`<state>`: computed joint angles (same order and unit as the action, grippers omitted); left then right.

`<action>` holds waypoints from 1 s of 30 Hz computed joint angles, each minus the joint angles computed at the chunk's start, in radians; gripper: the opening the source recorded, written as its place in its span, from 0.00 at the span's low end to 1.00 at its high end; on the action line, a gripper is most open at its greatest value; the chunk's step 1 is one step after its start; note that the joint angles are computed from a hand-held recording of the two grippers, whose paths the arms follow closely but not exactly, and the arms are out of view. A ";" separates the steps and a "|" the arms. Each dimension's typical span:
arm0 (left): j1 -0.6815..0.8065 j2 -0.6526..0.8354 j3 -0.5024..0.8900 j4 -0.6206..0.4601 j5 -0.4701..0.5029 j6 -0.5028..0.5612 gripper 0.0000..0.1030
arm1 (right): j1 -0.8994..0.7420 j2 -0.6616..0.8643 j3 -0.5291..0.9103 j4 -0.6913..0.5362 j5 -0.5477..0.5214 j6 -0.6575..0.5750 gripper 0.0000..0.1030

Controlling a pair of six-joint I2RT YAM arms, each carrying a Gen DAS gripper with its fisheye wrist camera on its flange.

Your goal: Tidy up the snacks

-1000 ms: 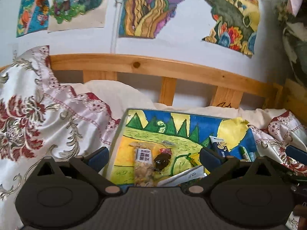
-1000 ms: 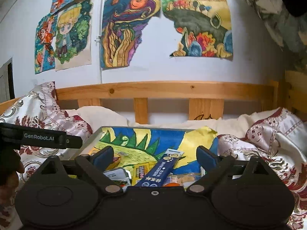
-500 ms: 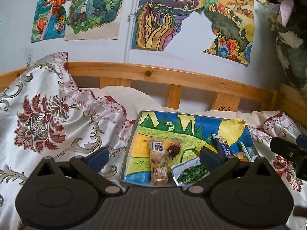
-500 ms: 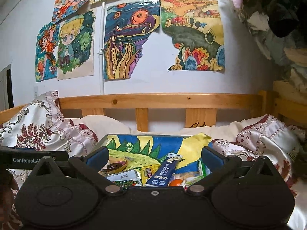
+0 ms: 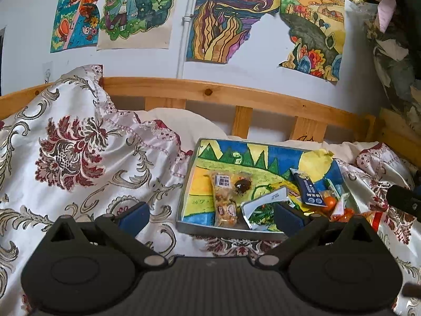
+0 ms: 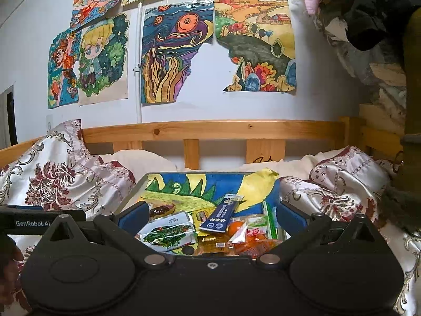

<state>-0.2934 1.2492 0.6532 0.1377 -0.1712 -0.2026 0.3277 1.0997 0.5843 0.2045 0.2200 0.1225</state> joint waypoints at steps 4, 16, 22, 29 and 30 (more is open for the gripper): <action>-0.001 -0.019 -0.016 -0.008 -0.001 0.000 0.99 | 0.015 -0.028 -0.015 -0.023 0.013 0.002 0.99; -0.030 -0.092 -0.072 -0.058 -0.045 -0.009 0.99 | 0.029 -0.090 -0.055 -0.099 0.017 0.040 0.99; -0.074 -0.152 -0.103 -0.127 -0.099 -0.021 0.99 | 0.051 -0.134 -0.080 -0.179 0.037 0.082 0.99; -0.117 -0.231 -0.145 -0.190 -0.153 -0.084 0.99 | 0.107 -0.180 -0.099 -0.271 0.061 0.123 0.99; -0.125 -0.236 -0.146 -0.201 -0.169 -0.085 0.99 | 0.116 -0.186 -0.101 -0.282 0.066 0.126 0.99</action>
